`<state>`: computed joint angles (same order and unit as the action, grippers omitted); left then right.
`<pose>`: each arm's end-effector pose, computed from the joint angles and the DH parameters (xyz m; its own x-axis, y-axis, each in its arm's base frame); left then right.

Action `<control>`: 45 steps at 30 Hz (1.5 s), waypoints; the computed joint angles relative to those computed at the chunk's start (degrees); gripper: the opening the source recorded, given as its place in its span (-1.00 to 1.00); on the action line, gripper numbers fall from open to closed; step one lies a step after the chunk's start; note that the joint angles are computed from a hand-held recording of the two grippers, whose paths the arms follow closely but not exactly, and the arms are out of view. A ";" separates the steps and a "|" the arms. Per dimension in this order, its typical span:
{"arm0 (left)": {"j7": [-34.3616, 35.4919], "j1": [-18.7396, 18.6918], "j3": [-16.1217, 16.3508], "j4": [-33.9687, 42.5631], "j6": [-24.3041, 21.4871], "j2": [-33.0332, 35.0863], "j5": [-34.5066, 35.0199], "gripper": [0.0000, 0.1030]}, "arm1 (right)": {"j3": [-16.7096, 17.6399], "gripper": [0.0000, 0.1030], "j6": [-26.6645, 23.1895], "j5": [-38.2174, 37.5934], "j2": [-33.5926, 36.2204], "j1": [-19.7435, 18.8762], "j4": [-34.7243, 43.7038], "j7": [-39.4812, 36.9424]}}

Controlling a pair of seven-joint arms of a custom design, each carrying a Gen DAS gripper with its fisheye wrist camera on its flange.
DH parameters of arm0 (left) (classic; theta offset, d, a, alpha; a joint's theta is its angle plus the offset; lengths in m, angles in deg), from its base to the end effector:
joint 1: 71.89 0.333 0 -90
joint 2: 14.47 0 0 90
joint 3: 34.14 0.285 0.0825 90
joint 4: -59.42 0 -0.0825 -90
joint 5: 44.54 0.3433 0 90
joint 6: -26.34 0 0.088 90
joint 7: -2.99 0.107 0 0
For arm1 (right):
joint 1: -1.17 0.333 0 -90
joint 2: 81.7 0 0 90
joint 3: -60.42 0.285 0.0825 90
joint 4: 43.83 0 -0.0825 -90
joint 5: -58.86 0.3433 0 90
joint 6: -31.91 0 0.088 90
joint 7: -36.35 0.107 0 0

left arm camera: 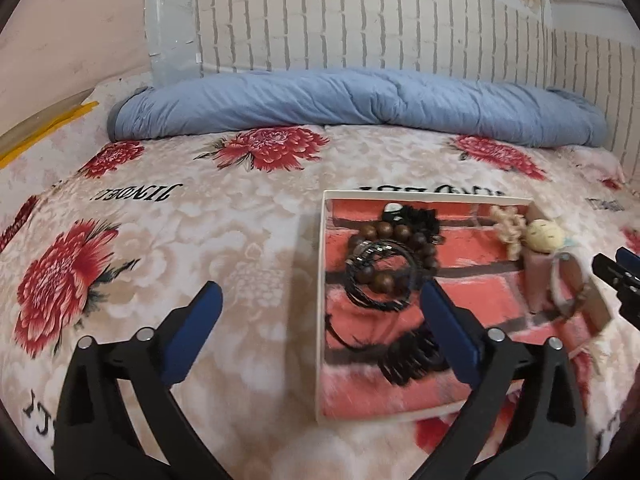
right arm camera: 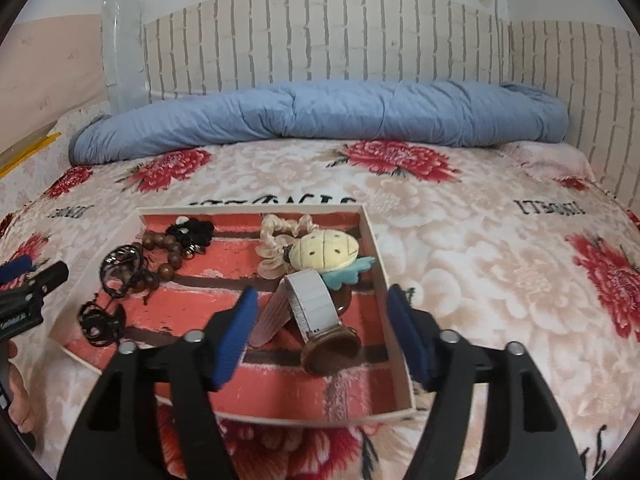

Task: Organize jewelry
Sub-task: 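Withdraw both tools toward the rainbow claw clip and orange scrunchie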

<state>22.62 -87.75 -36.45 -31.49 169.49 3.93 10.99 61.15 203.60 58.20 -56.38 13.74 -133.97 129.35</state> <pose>0.6183 -0.2047 0.4995 0.3023 -0.9526 -0.0351 -0.5723 -0.1519 -0.8059 0.6617 0.1555 0.4959 0.2051 -0.9780 -0.0386 -0.5510 -0.0828 -0.8304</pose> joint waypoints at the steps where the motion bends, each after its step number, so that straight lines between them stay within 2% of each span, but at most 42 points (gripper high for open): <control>1: -0.44 -0.32 -0.07 -0.64 -0.28 -0.69 0.27 0.90 | -0.41 0.51 0.96 -0.13 -1.48 0.20 -1.89 0.40; 5: -1.98 -1.32 -2.00 -5.87 -1.88 -5.72 1.09 0.90 | 0.13 0.63 3.30 0.11 -7.66 -1.02 -9.61 -0.56; 8: -3.22 -1.26 -3.99 -9.19 -2.44 -8.63 0.64 0.90 | -0.85 0.77 4.67 -0.94 -12.85 -1.52 -16.17 -1.33; 12: -4.46 -1.54 -6.43 -12.06 -3.40 -11.01 0.33 0.90 | -2.23 0.78 5.67 -2.30 -20.02 -3.35 -24.97 -2.15; 16: -5.81 -2.76 -8.72 -13.90 -4.99 -12.29 -0.46 0.90 | -1.98 0.78 5.59 2.04 -24.29 -6.22 -30.45 -5.56; 20: -6.68 -3.64 -10.15 -15.50 -4.48 -12.67 -3.10 0.90 | -2.79 0.78 4.10 2.89 -27.44 -7.37 -34.87 -7.23; 24: -6.08 -4.91 -10.84 -15.30 -5.63 -11.27 -4.92 0.90 | -2.17 0.78 3.51 -1.95 -30.22 -9.20 -39.86 -5.40; 28: -6.67 -6.47 -10.55 -14.53 -7.43 -9.69 -3.72 0.90 | -1.86 0.78 3.44 -4.80 -31.35 -10.13 -42.83 -3.32; 31: -6.48 -7.22 -10.32 -14.40 -7.74 -8.67 -3.77 0.90 | -3.45 0.78 3.13 0.25 -31.62 -8.28 -44.15 -6.84; 33: -5.21 -7.53 -10.16 -13.80 -8.05 -7.83 -4.28 0.90 | -3.22 0.77 3.04 0.61 -31.65 -8.53 -44.53 -6.77; 39: -0.61 -7.84 -9.61 -12.38 -7.19 -5.42 -8.50 0.90 | -1.39 0.77 2.54 -5.52 -30.44 -10.96 -44.41 -1.38; 45: 1.96 -8.65 -8.75 -11.00 -7.75 -3.79 -10.98 0.90 | -1.98 0.77 1.60 -6.25 -29.44 -10.21 -43.72 -0.98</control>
<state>24.57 -96.40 -45.20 -42.49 161.74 0.15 0.01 59.17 205.20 51.95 -85.82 3.53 -177.68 128.38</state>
